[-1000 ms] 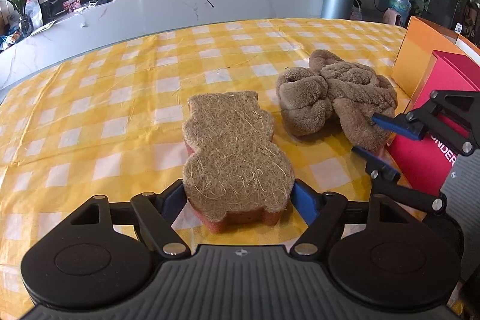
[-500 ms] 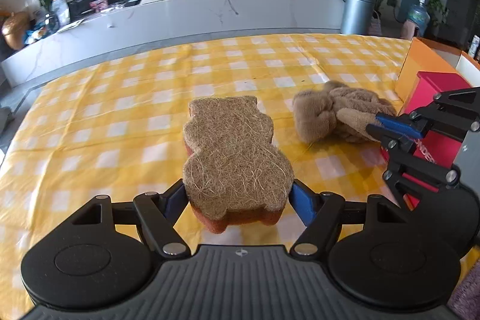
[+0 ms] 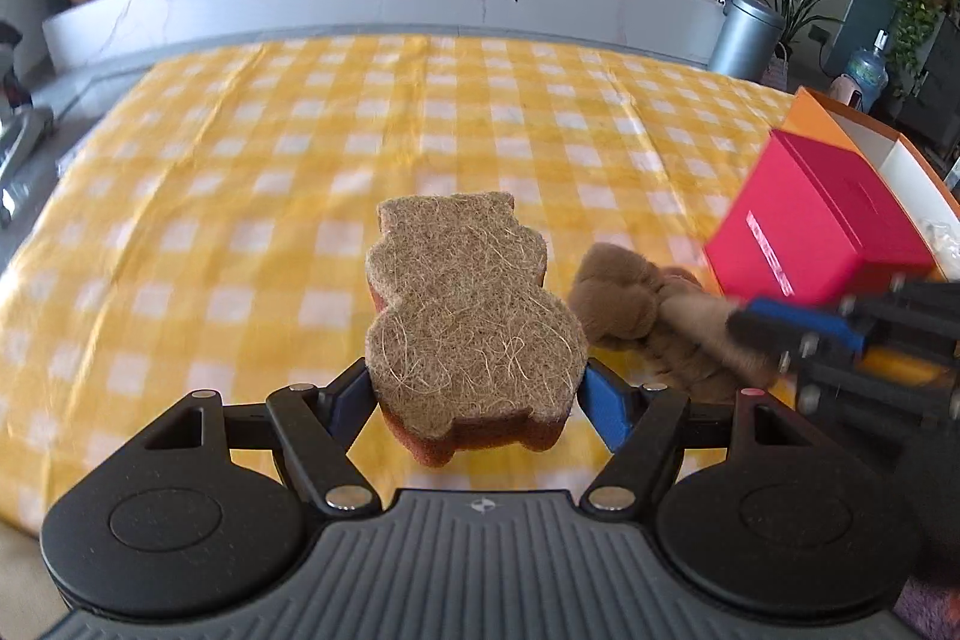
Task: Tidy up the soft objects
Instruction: 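Grasp the brown knitted towel with the right gripper while the left holds the sponge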
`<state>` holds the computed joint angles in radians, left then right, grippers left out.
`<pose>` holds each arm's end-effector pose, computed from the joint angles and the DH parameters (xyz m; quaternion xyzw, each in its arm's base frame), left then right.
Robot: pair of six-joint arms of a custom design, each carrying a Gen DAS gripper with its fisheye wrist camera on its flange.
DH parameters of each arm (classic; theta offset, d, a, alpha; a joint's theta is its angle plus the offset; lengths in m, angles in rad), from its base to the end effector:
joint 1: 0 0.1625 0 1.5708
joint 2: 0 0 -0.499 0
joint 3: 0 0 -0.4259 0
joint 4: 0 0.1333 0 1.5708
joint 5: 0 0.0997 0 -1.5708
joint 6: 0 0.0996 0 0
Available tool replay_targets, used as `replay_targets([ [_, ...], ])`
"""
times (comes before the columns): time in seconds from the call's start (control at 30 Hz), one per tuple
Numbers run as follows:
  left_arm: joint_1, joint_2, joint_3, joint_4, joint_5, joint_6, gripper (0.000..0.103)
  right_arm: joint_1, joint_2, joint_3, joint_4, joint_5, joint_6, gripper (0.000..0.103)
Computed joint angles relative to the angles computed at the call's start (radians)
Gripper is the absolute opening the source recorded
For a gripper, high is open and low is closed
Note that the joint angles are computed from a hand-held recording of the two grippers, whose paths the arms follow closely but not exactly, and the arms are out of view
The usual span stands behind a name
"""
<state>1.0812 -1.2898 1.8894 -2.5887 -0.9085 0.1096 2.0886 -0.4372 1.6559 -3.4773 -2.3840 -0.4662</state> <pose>-0.1166 -0.6325 0.3703 0.2085 0.9038 -0.2529 0.2752 0.4090 -0.5950 -0.0156 0.2909 -0.8251 0.3192 0.3642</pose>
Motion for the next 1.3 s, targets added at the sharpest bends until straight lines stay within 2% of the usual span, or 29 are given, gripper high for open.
replay_targets([
  [0.1,-0.005,-0.008,0.019,-0.001,0.007,0.001,0.083,0.002,-0.008,0.064,-0.009,0.019,0.045,0.004],
  [0.2,-0.011,-0.011,0.027,-0.011,0.004,0.015,0.083,-0.010,-0.029,0.109,-0.005,0.071,0.082,0.013],
  [0.23,-0.013,-0.016,0.035,-0.018,0.001,0.015,0.083,-0.013,-0.035,0.121,-0.019,0.088,0.087,0.026],
  [0.3,-0.016,-0.019,0.045,-0.025,0.007,0.004,0.083,-0.014,-0.040,0.134,-0.063,0.095,0.085,0.045],
  [0.37,-0.017,-0.018,0.051,-0.029,0.013,-0.011,0.084,-0.019,-0.051,0.145,-0.098,0.099,0.088,0.051],
  [0.5,-0.015,-0.008,0.061,-0.050,0.012,-0.018,0.083,-0.045,-0.049,0.135,-0.126,0.082,0.151,0.073],
  [0.63,-0.005,0.008,0.058,-0.062,0.012,-0.019,0.084,-0.080,-0.040,0.123,-0.126,0.103,0.206,0.087],
  [0.97,0.004,0.024,0.046,-0.034,0.017,-0.039,0.084,-0.157,-0.031,0.121,-0.136,0.284,0.255,0.086],
  [1.1,0.001,0.026,0.042,-0.014,0.027,-0.046,0.083,-0.173,-0.043,0.132,-0.091,0.345,0.302,0.074],
  [1.17,0.001,0.027,0.043,-0.013,0.032,-0.043,0.083,-0.170,-0.042,0.134,-0.097,0.348,0.287,0.069],
  [1.3,-0.002,0.023,0.049,-0.026,0.033,-0.040,0.083,-0.149,-0.036,0.133,-0.113,0.319,0.219,0.050],
])
